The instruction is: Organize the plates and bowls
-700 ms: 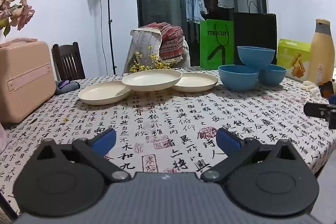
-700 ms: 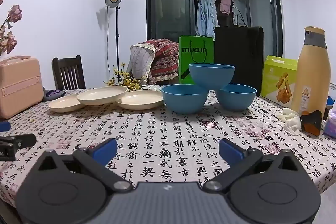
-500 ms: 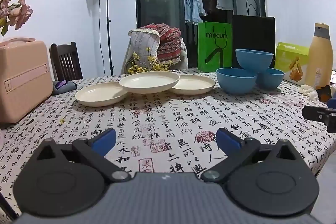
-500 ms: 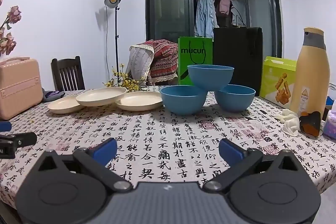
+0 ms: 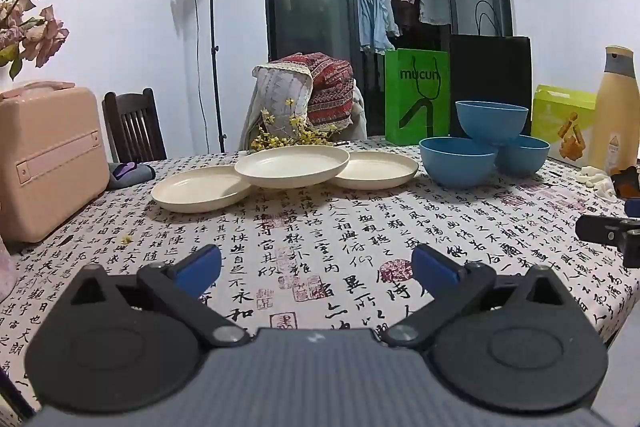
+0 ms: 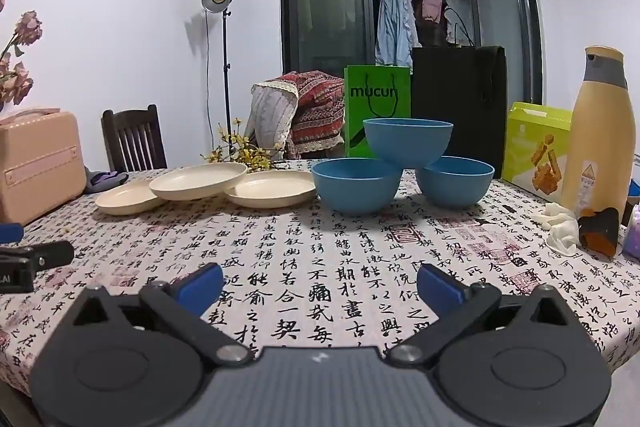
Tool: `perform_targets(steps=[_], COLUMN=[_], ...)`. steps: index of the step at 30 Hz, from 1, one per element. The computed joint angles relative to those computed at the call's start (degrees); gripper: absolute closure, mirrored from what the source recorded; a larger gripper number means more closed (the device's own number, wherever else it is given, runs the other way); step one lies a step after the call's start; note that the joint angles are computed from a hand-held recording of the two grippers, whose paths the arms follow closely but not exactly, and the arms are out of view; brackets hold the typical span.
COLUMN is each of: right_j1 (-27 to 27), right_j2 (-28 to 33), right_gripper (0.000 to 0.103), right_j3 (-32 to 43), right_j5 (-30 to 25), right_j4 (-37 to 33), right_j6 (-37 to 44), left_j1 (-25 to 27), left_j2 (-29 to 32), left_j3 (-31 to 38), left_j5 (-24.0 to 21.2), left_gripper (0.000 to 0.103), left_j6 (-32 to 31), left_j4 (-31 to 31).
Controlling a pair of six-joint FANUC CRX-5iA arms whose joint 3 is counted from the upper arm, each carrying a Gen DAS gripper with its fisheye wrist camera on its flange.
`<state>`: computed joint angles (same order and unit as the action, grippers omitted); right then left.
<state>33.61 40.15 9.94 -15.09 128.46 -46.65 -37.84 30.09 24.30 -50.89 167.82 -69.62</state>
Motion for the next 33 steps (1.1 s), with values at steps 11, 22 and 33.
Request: perform_targets(steps=[11,22,33], right_j1=[0.31,0.82,0.79], right_j2=[0.56,0.88,1.23], right_gripper=[0.0,0.0,0.0], right_j3=[0.46,0.77,1.19], right_j5=[0.27,0.11,0.3], right_j4=[-1.92,-4.54,-4.86], right_j6=[0.94,3.33,3.97], left_j1=[-0.74,-0.1,-0.1], left_j2=[0.49,0.55,0.59], left_j3=[0.02,-0.12,-0.19], left_j5=[-0.35,0.61,0.98], left_gripper=[0.0,0.0,0.0], left_j6=[1.86,1.53,1.94], left_j4=[-2.11,-1.35,-1.31])
